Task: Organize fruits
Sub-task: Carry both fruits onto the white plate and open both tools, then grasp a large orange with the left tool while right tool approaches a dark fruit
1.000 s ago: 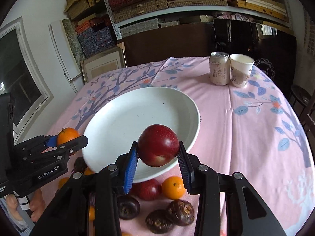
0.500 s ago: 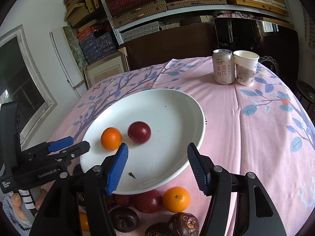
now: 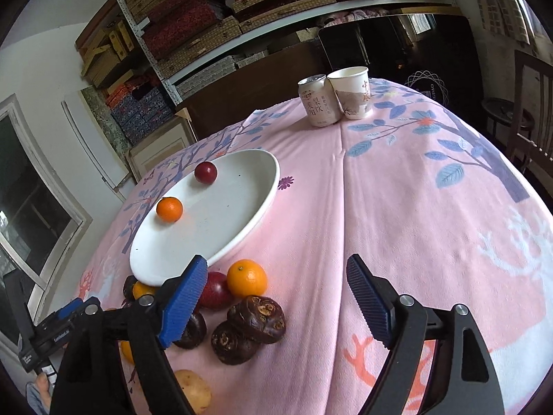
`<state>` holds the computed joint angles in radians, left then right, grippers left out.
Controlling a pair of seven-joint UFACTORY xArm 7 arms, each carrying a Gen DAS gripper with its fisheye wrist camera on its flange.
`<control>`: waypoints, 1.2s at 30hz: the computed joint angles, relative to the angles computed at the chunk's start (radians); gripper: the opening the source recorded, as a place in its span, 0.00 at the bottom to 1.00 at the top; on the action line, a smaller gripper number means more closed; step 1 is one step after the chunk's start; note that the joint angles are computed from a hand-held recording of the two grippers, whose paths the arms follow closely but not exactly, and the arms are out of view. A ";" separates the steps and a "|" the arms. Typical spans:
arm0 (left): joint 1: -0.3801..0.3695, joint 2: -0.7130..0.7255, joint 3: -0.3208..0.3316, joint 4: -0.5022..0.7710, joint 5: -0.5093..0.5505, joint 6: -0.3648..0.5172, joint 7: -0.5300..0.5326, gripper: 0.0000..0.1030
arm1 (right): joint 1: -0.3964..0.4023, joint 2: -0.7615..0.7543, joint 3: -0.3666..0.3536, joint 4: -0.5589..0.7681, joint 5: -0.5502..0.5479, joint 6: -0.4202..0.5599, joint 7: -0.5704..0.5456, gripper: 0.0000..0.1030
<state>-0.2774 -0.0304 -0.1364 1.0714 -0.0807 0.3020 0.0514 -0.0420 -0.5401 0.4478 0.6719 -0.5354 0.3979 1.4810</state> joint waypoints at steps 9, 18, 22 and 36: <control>-0.014 -0.038 -0.026 -0.067 0.135 0.018 -0.025 0.87 | 0.016 -0.002 0.005 -0.006 0.002 0.015 -0.004 0.83; -0.019 -0.004 -0.007 -0.027 0.022 0.070 0.038 0.87 | 0.043 0.027 -0.014 0.012 0.011 0.033 -0.017 0.85; -0.018 0.009 -0.012 -0.020 0.058 0.061 0.018 0.87 | 0.052 0.035 -0.022 0.015 0.014 0.037 -0.018 0.85; -0.029 0.035 -0.017 0.023 -0.198 0.132 0.269 0.46 | 0.100 0.045 -0.050 0.007 0.032 0.064 -0.034 0.85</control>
<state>-0.3061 0.0046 -0.1535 1.0946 -0.2783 0.4339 0.3209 0.0578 -0.4953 0.3979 0.6787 -0.5033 0.4624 1.4475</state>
